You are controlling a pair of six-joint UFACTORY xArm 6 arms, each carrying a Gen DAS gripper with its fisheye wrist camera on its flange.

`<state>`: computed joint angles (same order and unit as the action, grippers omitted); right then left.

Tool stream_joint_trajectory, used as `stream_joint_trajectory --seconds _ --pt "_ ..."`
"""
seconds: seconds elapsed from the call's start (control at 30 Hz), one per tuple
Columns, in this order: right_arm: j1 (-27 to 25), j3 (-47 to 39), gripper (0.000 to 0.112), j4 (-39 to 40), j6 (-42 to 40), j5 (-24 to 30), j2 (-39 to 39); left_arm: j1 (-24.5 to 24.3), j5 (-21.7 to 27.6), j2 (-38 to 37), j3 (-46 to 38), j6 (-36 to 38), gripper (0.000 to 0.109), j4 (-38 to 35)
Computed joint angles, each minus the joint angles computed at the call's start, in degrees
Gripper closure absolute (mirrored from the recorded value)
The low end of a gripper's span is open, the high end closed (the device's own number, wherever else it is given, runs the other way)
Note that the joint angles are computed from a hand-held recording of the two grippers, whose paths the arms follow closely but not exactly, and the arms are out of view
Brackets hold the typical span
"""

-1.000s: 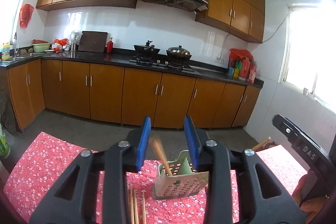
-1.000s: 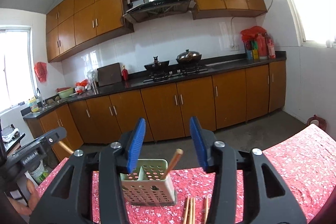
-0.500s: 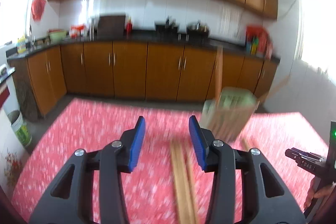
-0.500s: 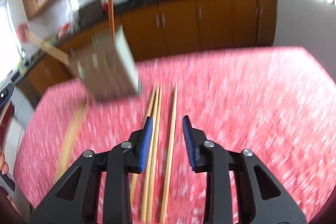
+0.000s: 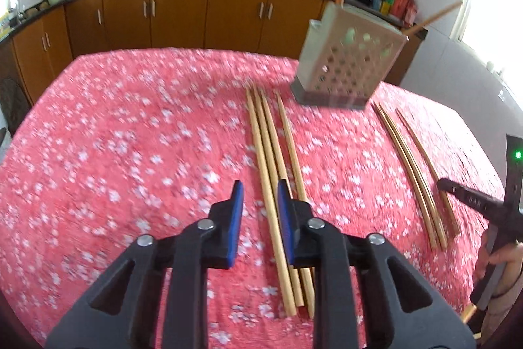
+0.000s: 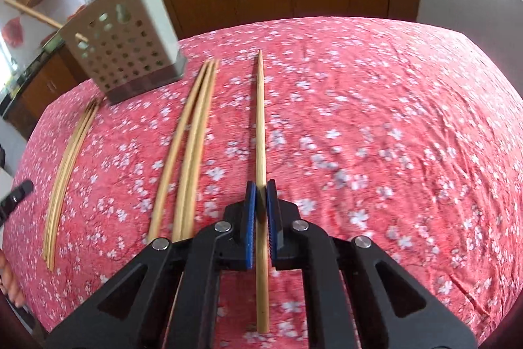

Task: Organize utensils
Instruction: 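Close the left tool on another chopstick while the right tool grasps another chopstick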

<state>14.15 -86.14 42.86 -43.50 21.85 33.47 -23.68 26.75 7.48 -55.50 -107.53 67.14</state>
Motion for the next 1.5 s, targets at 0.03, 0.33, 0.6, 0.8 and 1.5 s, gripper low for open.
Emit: stream_joint_trajectory --seconds 0.03,0.33,0.6,0.8,1.5 --pt "-0.15 -0.05 0.105 0.49 -0.53 0.15 0.06 -0.12 -0.39 0.66 -0.39 0.87 0.09 -0.8" --pt "0.03 0.42 0.105 1.21 -2.0 -0.41 -0.26 -0.65 0.65 4.28 -2.68 7.53 0.094 -6.83" --pt "0.81 1.82 0.104 1.76 -4.14 -0.98 -1.16 -1.81 4.0 5.73 -4.66 10.26 0.095 -8.92" --pt "1.63 1.56 0.104 1.48 -5.18 -2.11 -0.81 -0.54 5.88 4.88 -4.03 8.73 0.1 -9.47" --pt "-0.16 -4.04 0.104 -3.22 1.36 -5.02 4.04 7.75 -0.21 -1.66 4.86 0.95 0.099 -3.3"
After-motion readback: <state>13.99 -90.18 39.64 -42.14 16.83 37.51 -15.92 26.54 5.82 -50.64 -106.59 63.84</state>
